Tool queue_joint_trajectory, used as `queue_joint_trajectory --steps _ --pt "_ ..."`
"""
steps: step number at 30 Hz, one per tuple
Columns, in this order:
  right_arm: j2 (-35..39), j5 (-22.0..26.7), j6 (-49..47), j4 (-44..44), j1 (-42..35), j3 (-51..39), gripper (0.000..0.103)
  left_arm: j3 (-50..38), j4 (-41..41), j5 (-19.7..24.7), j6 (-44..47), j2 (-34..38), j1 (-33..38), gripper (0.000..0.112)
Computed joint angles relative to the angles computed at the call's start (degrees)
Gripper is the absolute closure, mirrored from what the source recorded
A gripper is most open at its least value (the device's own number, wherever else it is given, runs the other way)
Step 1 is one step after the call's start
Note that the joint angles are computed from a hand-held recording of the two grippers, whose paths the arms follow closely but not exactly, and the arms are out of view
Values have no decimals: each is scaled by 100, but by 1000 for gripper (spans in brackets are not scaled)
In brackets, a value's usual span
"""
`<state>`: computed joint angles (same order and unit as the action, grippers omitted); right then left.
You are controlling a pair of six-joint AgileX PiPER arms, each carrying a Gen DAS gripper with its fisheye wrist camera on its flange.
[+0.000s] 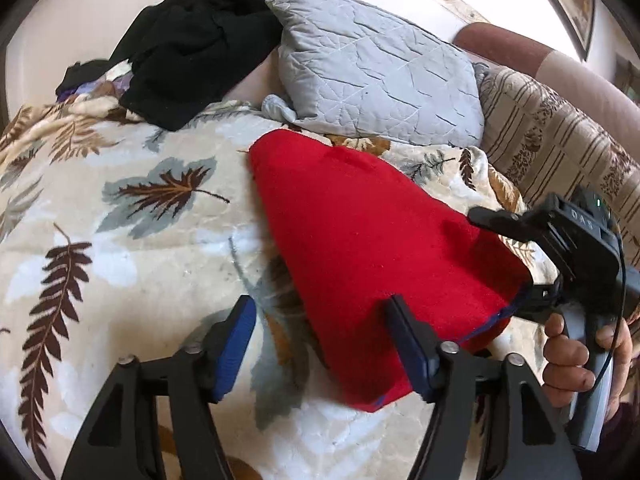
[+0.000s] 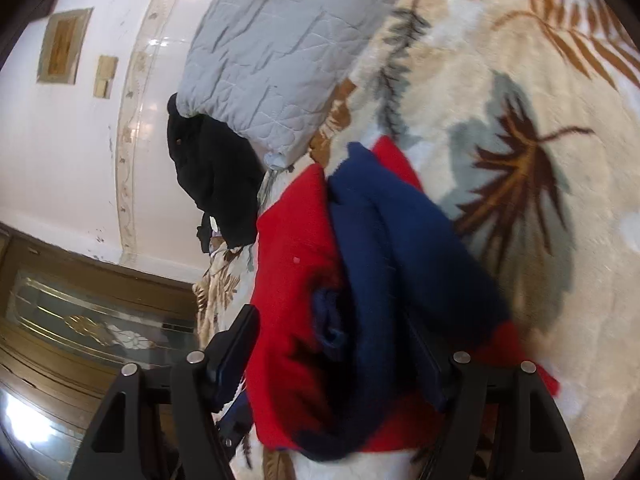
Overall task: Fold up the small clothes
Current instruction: 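Lift and fold the sweater over onto itself with both grippers, then lay the folded sweater down and open both grippers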
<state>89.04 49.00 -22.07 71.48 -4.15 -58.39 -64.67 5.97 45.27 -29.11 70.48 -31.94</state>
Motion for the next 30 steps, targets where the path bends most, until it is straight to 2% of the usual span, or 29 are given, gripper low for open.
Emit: queue_joint_trajectory --steps 1,2,4,7,9,11,13,16,19,20,23,24,26,29,30 --pt "24 -166 86 -181 189 -87 42 -65 -87 31 167 40 29 43" --pt "90 -295 311 -591 407 -257 71 -138 -162 39 304 90 67 43" --pt "-19 -665 793 -1259 710 -379 76 -167 -268 11 566 65 123 43" --pt "-686 -1283 773 -1444 820 -215 83 -194 -499 33 756 -64 188 43" --pt "-1069 -1540 1024 -1929 882 -163 87 -163 -403 -95 679 -187 96 43" --pt "-1377 -1670 1233 -2372 871 -15 87 -188 -62 -95 418 -198 -108 43" --pt "-1376 -1515 1628 -2870 719 115 87 -235 177 -18 260 -75 -317 43" --pt "-819 -739 1483 -2871 338 23 82 -390 530 333 156 357 -651 42" --pt "-756 -263 1424 -2663 -53 -54 72 -302 668 300 45 418 -727 37" --pt "-889 -230 1519 -2718 -200 -60 66 -320 633 317 43 413 -684 36" --pt "-1392 -649 1793 -2835 -525 83 34 -329 306 316 280 416 -484 34" --pt "-1460 -783 1651 -2678 -582 67 34 -316 231 304 317 414 -442 34" --pt "-1176 -599 1397 -2555 -523 -369 34 -351 260 348 282 434 -484 34" --pt "-327 -147 1641 -3205 18 -1577 38 -408 186 406 345 480 -442 34" --pt "13 -1 1910 -3633 297 -2098 47 -419 137 411 385 491 -409 32"
